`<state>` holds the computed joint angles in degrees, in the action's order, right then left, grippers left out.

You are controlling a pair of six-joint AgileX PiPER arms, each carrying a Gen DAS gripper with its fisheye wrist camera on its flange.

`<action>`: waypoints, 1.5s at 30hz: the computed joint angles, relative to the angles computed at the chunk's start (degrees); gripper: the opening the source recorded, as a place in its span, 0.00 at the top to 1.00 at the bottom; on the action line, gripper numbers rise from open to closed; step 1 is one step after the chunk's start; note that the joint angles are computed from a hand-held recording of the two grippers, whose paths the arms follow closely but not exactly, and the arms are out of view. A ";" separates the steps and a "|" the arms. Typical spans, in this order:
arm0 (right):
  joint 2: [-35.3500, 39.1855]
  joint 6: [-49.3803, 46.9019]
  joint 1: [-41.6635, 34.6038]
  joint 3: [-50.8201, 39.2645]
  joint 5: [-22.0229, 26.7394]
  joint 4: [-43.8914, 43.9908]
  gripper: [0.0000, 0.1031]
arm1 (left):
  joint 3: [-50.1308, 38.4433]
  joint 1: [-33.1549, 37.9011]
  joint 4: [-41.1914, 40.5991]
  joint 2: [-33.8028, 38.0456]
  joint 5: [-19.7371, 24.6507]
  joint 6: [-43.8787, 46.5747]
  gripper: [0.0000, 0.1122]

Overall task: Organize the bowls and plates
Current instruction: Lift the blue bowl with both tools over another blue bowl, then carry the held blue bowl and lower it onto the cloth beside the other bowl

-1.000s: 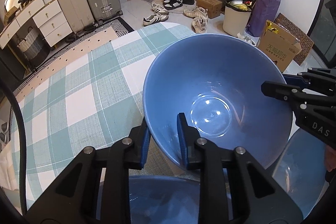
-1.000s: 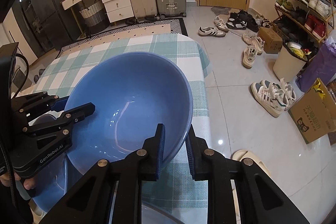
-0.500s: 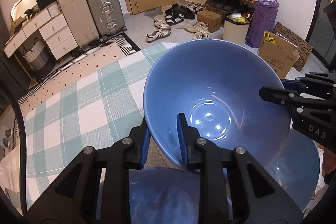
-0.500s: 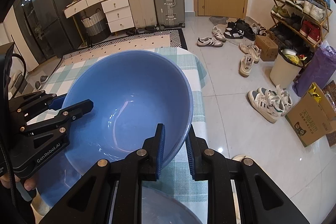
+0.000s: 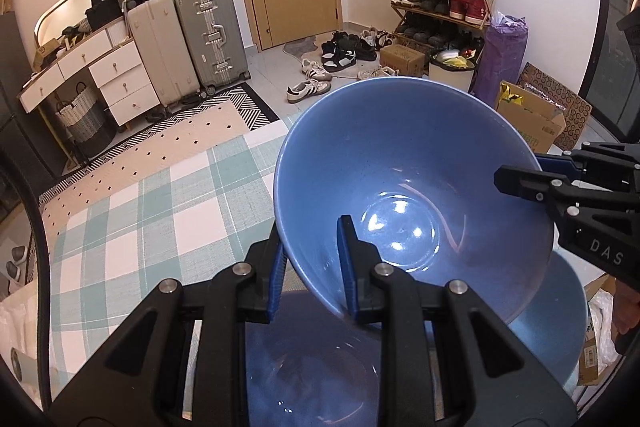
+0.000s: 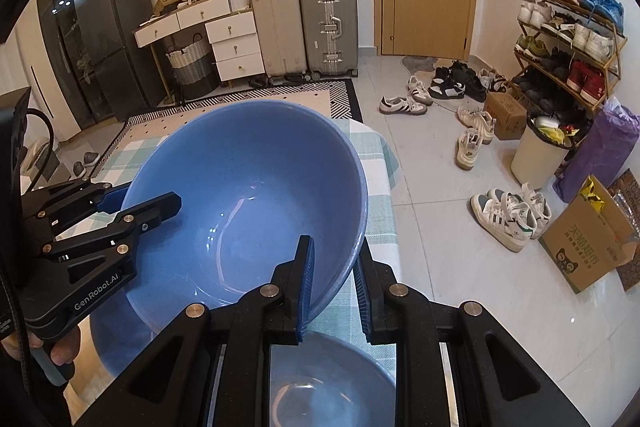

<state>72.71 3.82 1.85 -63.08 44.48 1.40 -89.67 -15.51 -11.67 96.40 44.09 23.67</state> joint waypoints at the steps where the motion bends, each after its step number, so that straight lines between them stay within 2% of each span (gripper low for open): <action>1: -0.55 0.46 0.42 -0.04 0.29 -0.40 0.81 | 0.53 0.16 -0.08 -0.90 0.10 0.09 0.81; 9: -5.22 6.08 5.27 -0.23 3.05 -3.94 0.81 | 5.91 2.15 -0.51 -9.75 1.33 1.16 0.81; 24: -10.41 22.11 20.96 0.71 7.25 -14.23 0.80 | 14.08 9.38 -4.39 -24.76 6.81 3.81 0.81; 33: -10.22 28.87 29.40 2.52 7.28 -17.94 0.79 | 17.99 18.92 -10.33 -29.32 10.11 10.93 0.81; 39: -8.25 32.14 33.24 3.22 6.60 -19.31 0.79 | 20.32 24.53 -13.84 -29.27 10.98 15.96 0.81; 45: -5.43 35.11 36.39 3.72 5.69 -20.79 0.79 | 23.83 28.66 -16.15 -27.90 9.48 20.97 0.81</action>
